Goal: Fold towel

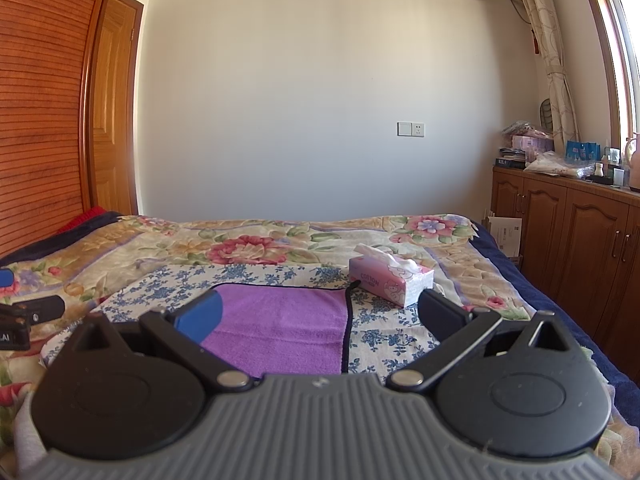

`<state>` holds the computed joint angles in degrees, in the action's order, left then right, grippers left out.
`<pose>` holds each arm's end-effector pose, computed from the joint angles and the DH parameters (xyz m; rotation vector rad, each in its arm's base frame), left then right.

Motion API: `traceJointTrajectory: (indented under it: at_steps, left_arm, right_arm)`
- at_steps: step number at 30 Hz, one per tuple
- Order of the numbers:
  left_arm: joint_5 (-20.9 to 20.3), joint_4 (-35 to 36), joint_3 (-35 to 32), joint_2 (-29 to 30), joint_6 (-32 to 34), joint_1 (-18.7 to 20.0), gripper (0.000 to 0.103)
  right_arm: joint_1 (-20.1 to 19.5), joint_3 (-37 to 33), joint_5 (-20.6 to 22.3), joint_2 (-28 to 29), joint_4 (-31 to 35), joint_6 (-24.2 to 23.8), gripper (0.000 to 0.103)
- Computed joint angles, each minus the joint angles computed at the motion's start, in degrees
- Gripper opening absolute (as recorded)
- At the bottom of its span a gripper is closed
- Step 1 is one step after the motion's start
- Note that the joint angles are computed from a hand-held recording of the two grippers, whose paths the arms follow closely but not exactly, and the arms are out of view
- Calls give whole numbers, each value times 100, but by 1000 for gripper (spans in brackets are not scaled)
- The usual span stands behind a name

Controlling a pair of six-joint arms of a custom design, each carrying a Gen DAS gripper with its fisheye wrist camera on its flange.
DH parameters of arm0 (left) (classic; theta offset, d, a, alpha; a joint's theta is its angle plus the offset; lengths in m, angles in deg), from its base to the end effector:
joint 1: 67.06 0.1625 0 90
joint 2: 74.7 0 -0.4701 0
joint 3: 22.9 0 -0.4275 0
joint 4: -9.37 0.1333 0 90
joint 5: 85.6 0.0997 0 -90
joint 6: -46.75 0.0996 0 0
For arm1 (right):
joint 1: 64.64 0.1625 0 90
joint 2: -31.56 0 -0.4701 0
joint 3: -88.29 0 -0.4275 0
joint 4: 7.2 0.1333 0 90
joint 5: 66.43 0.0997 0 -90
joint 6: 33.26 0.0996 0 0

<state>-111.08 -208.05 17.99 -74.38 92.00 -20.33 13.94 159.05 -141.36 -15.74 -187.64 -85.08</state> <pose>-0.4140 -0.7654 -0.0251 0.4293 1.7629 -1.4448 -0.0100 -0.8534 0.3919 0.9912 -2.1063 1.4674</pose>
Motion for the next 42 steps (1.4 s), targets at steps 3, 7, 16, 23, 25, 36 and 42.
traceJointTrajectory:
  at_steps: [3,7,16,23,25,36,42]
  left_arm:
    - [0,0,0,0,0,0,103]
    - [1,-2,-2,1,5,0,103]
    - [2,-1,-4,2,4,0,103]
    - [6,10,1,-1,-4,0,103]
    - [6,10,1,-1,-4,0,103]
    - [8,14,3,-3,-7,0,103]
    - [14,27,9,-7,-11,-1,103]
  right_arm:
    - [1,15,-8,-6,-10,-2,103]
    - [-1,32,1,-15,-16,-13,103]
    - [0,-16,-1,14,7,-14,103]
    - [-3,-11,-2,23,-5,-9,103]
    - [-3,-10,0,24,-8,-9,103]
    - [1,-12,-6,21,2,-13,103]
    - [8,-11,-17,16,6,-12,103]
